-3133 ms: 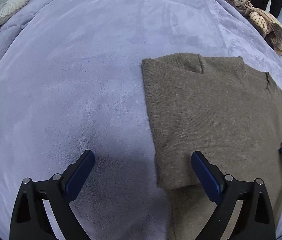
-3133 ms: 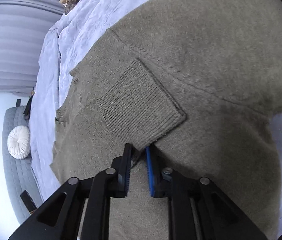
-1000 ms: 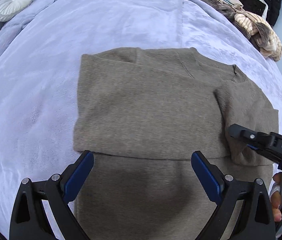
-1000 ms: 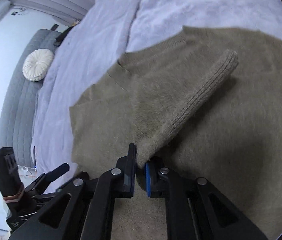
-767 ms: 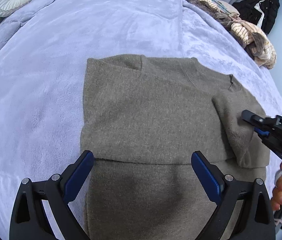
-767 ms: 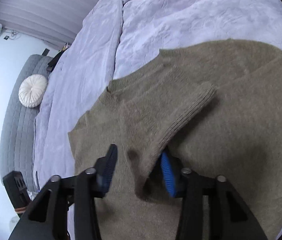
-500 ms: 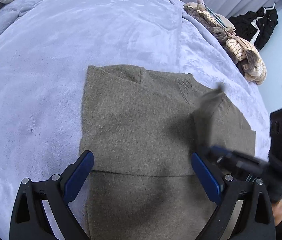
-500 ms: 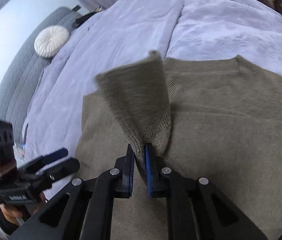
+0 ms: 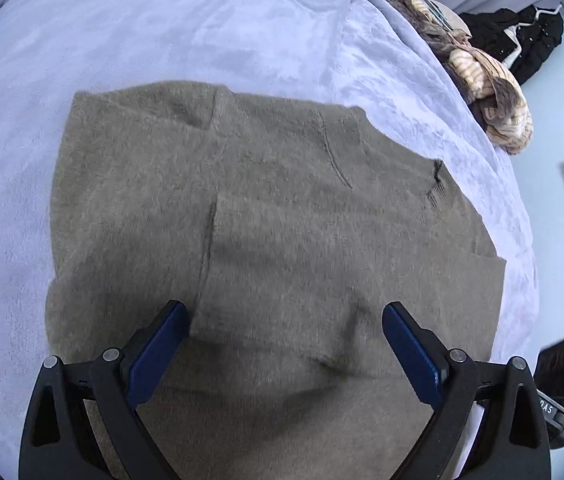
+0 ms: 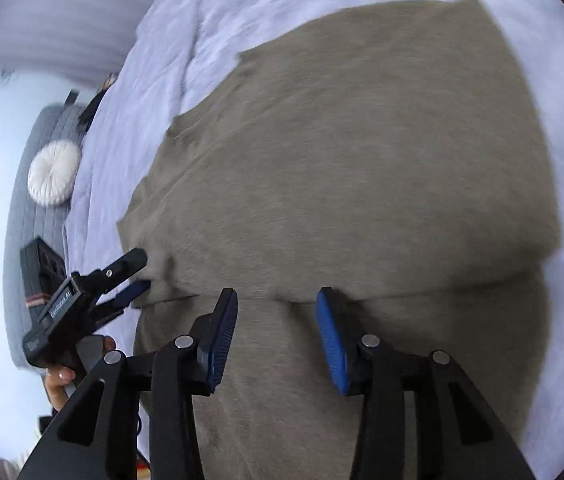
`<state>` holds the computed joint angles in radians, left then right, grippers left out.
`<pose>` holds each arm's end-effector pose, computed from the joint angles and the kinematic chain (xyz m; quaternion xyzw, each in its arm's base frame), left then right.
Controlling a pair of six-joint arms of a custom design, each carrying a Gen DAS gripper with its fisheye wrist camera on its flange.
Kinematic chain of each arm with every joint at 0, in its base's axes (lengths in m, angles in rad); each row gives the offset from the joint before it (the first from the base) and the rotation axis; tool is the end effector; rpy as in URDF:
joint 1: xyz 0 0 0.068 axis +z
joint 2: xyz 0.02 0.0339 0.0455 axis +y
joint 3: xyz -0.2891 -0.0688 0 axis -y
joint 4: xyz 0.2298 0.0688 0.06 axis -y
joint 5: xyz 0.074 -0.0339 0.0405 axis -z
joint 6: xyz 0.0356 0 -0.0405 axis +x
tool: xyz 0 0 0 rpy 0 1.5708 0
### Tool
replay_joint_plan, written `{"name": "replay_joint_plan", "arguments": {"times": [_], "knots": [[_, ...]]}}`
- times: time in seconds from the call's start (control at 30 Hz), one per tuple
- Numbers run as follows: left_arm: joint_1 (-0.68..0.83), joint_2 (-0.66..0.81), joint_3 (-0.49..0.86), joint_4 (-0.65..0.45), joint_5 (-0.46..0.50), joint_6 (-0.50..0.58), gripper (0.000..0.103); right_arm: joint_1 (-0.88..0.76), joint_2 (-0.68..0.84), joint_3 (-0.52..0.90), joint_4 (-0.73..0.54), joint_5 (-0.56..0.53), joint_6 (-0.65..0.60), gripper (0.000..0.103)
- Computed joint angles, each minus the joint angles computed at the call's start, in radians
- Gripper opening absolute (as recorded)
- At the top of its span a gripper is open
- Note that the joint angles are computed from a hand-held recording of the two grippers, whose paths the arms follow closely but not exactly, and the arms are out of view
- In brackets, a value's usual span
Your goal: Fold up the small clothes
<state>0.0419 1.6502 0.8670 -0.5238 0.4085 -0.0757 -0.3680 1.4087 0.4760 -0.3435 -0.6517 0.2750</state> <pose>0.2763 -0.0026 0.1791 -0.0304 0.9706 -0.2032 0.1254 0.1833 -0.0475 0.1521 0.2515 0.9040 0.3098 0.1536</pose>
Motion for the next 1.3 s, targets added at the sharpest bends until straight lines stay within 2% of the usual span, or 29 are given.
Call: {"name": "replay_joint_plan", "arguments": {"times": [0.03, 0.07, 0.1, 0.13, 0.17, 0.2, 0.27, 0.3, 0.4, 0.5, 0.6, 0.7, 0.77, 0.87, 0.93, 0.97, 1.03, 1.17, 1.27, 1.3], "knots": [[-0.008, -0.002, 0.002, 0.009, -0.018, -0.018, 0.072, -0.104, 0.013, -0.007, -0.019, -0.029, -0.038, 0.047], [-0.018, 0.008, 0.018, -0.002, -0.047, -0.031, 0.056, -0.185, 0.028, -0.022, -0.006, -0.046, -0.034, 0.047], [-0.018, 0.015, 0.026, -0.005, -0.067, -0.036, 0.036, -0.253, 0.048, -0.035, 0.019, -0.073, -0.024, 0.047], [-0.012, 0.018, 0.031, -0.004, -0.072, -0.033, 0.022, -0.313, 0.074, -0.049, 0.063, -0.104, 0.006, 0.047], [0.001, 0.020, 0.039, -0.008, -0.059, -0.021, 0.014, -0.329, 0.095, -0.065, 0.120, -0.115, 0.051, 0.047], [0.020, 0.018, 0.046, -0.017, -0.034, -0.010, 0.013, -0.338, 0.120, -0.072, 0.171, -0.125, 0.090, 0.047], [0.052, -0.004, 0.051, -0.030, 0.004, 0.019, 0.011, -0.310, 0.136, -0.065, 0.222, -0.105, 0.136, 0.010], [0.064, -0.030, 0.045, -0.040, 0.009, 0.039, 0.011, -0.294, 0.124, -0.059, 0.225, -0.095, 0.137, 0.006], [0.095, -0.062, 0.020, -0.051, 0.013, 0.087, 0.007, -0.299, 0.071, -0.001, 0.138, -0.113, 0.018, 0.006], [0.099, -0.050, -0.020, -0.033, -0.008, 0.110, 0.007, -0.280, 0.107, 0.053, 0.069, -0.078, -0.090, 0.006], [0.087, -0.062, -0.073, 0.011, -0.046, 0.127, 0.007, -0.264, 0.183, 0.063, 0.071, -0.020, -0.134, 0.006], [0.074, -0.081, -0.078, 0.009, -0.073, 0.140, 0.008, -0.296, 0.208, 0.042, 0.065, -0.028, -0.170, 0.006], [0.063, -0.098, -0.066, -0.012, -0.121, 0.149, 0.008, -0.307, 0.195, 0.051, 0.015, -0.026, -0.197, 0.009], [0.031, -0.130, -0.057, -0.031, -0.258, 0.156, 0.008, -0.318, 0.101, 0.099, -0.167, 0.009, -0.332, 0.025], [0.039, -0.117, -0.031, -0.062, -0.256, 0.161, 0.008, -0.332, 0.029, 0.133, -0.228, 0.021, -0.410, 0.057], [0.041, -0.110, -0.020, -0.070, -0.251, 0.162, 0.008, -0.333, 0.008, 0.150, -0.228, 0.030, -0.419, 0.060], [0.031, -0.102, -0.011, -0.067, -0.263, 0.161, 0.008, -0.330, 0.035, 0.198, -0.210, 0.052, -0.397, 0.060], [-0.002, -0.120, -0.011, -0.053, -0.263, 0.152, 0.008, -0.329, 0.185, 0.273, -0.122, 0.060, -0.324, 0.060], [-0.034, -0.115, -0.010, -0.043, -0.280, 0.134, 0.008, -0.330, 0.306, 0.318, -0.096, 0.009, -0.310, 0.060], [-0.045, -0.112, -0.009, -0.041, -0.286, 0.126, 0.008, -0.326, 0.342, 0.331, -0.100, -0.012, -0.309, 0.054]]}}
